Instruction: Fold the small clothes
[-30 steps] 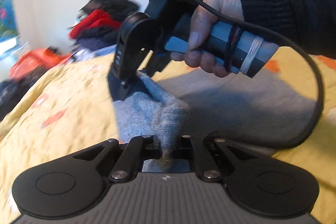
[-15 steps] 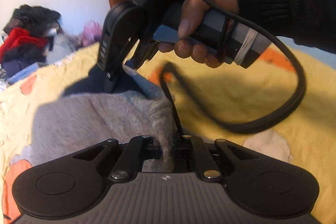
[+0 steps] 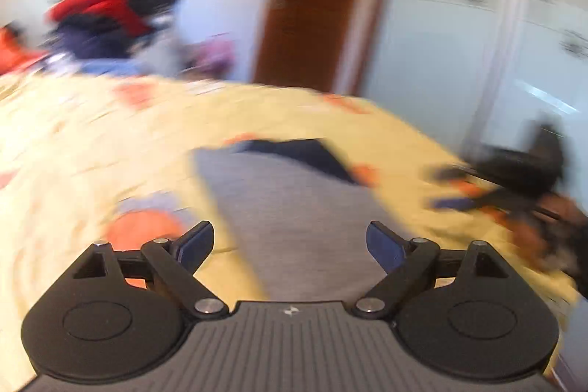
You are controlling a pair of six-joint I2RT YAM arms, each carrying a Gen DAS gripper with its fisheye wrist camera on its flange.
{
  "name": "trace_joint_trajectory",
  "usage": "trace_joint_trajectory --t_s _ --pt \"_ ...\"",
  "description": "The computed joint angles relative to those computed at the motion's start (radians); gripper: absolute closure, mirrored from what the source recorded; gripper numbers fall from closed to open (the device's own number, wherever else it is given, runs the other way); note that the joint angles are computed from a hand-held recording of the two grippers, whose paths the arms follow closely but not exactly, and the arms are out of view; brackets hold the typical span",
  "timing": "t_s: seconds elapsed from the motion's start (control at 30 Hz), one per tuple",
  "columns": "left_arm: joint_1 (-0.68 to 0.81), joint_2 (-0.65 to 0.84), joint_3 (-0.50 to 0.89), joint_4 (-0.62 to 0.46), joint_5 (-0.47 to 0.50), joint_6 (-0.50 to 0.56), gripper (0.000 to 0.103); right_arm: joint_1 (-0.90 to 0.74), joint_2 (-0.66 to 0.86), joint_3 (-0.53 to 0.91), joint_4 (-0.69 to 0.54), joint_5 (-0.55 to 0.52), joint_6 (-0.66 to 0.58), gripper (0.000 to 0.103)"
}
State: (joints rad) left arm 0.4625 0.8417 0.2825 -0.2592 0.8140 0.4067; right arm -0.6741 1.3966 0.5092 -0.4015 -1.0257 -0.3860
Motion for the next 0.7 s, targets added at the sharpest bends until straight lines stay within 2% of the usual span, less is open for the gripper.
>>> trace_joint_trajectory --t_s 0.03,0.13,0.17,0.2,0.3,0.33,0.4,0.43,0.47,0.5,0.53,0.57,0.63,0.67,0.7 --pt "-0.007 0.090 0.018 0.069 -0.041 -0.024 0.012 -0.020 -0.031 -0.011 -0.070 -0.002 -0.064 0.013" --pt "-0.029 0.232 0.047 0.132 -0.077 -0.012 0.012 -0.046 -0.095 -0.024 -0.196 0.021 -0.182 0.013" --pt "-0.045 0.278 0.064 0.133 -0.085 -0.026 0.012 -0.041 -0.091 -0.025 -0.190 0.030 -0.177 0.013" --pt "-0.012 0.321 0.090 0.083 -0.054 -0.014 0.012 -0.037 -0.083 -0.028 -0.168 0.040 -0.153 0.013" --pt "0.019 0.542 0.171 0.038 0.030 -0.103 0.012 -0.020 -0.052 -0.036 -0.110 0.064 -0.098 0.013" --pt "0.020 0.585 0.190 0.029 0.054 -0.144 0.012 0.032 -0.002 -0.048 -0.019 0.083 -0.010 0.013" --pt "0.016 0.661 0.220 0.017 0.099 -0.204 0.013 0.089 0.062 -0.047 0.031 0.086 0.049 0.015" --pt "-0.006 0.707 0.238 0.017 0.113 -0.231 0.013 0.111 0.095 -0.048 0.050 0.082 0.068 0.019" --pt "-0.011 0.738 0.258 -0.013 0.129 -0.225 0.014 0.134 0.111 -0.054 0.077 0.091 0.095 0.027" --pt "-0.015 0.763 0.270 -0.035 0.147 -0.208 0.022 0.151 0.114 -0.067 0.106 0.098 0.111 0.035" --pt "-0.042 0.771 0.275 -0.055 0.153 -0.203 0.026 0.165 0.110 -0.076 0.120 0.111 0.115 0.057" --pt "-0.058 0.793 0.293 -0.089 0.152 -0.173 0.033 0.177 0.111 -0.083 0.136 0.123 0.130 0.066" --pt "-0.082 0.794 0.293 -0.108 0.133 -0.143 0.044 0.172 0.116 -0.088 0.129 0.106 0.133 0.066" --pt "-0.095 0.778 0.284 -0.099 0.107 -0.140 0.073 0.170 0.106 -0.090 0.114 0.096 0.128 0.070" --pt "-0.121 0.756 0.268 -0.055 0.050 -0.165 0.088 0.170 0.106 -0.090 0.114 0.096 0.128 0.074"
